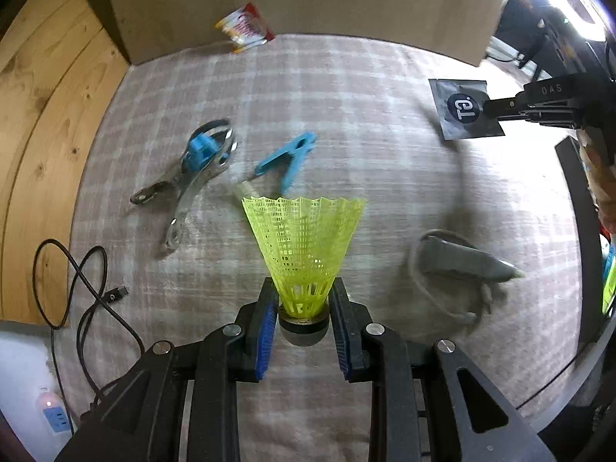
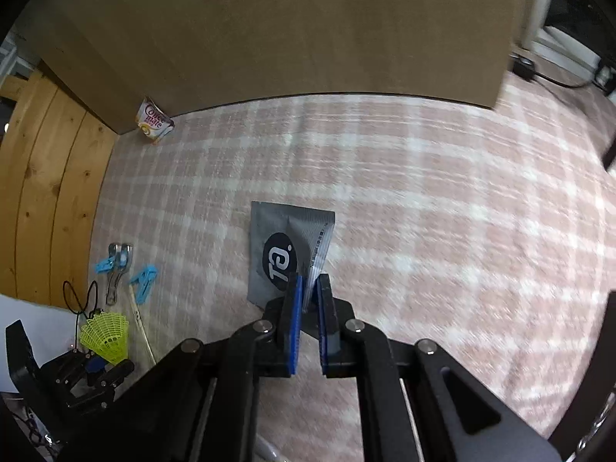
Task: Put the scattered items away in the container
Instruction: 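Grasp the yellow shuttlecock with the left tool while the right tool grasps the grey sachet, then carry shuttlecock and sachet over the black bin and open both tools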
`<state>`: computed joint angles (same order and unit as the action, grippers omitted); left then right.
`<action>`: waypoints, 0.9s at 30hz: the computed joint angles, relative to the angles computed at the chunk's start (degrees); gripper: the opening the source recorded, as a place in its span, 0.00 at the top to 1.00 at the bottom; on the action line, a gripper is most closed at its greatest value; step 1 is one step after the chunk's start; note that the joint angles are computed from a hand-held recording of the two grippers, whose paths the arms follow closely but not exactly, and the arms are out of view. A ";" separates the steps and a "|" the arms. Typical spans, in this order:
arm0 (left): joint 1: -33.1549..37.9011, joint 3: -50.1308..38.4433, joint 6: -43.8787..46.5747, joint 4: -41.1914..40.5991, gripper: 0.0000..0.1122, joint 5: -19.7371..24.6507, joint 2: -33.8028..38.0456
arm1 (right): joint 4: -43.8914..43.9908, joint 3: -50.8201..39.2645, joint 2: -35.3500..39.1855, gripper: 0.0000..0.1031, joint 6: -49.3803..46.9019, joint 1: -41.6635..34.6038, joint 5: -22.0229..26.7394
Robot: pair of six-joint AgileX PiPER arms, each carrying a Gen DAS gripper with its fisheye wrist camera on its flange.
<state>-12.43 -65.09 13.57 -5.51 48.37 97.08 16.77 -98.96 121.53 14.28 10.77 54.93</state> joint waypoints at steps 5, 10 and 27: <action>-7.18 -1.70 -4.09 0.06 0.78 1.08 -2.19 | 1.69 13.65 -11.22 0.93 -3.05 -3.94 -4.86; -14.93 -8.80 -4.73 -1.20 0.78 3.12 0.65 | 2.57 20.73 -19.62 0.93 -5.46 -10.35 -5.77; -44.00 -36.03 -6.39 -6.74 0.78 12.15 14.01 | 9.27 37.19 -44.14 0.93 -30.04 -61.46 8.36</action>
<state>-56.43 -101.12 7.17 -12.25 60.52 111.09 26.05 -61.77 77.39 -15.76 -50.69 63.29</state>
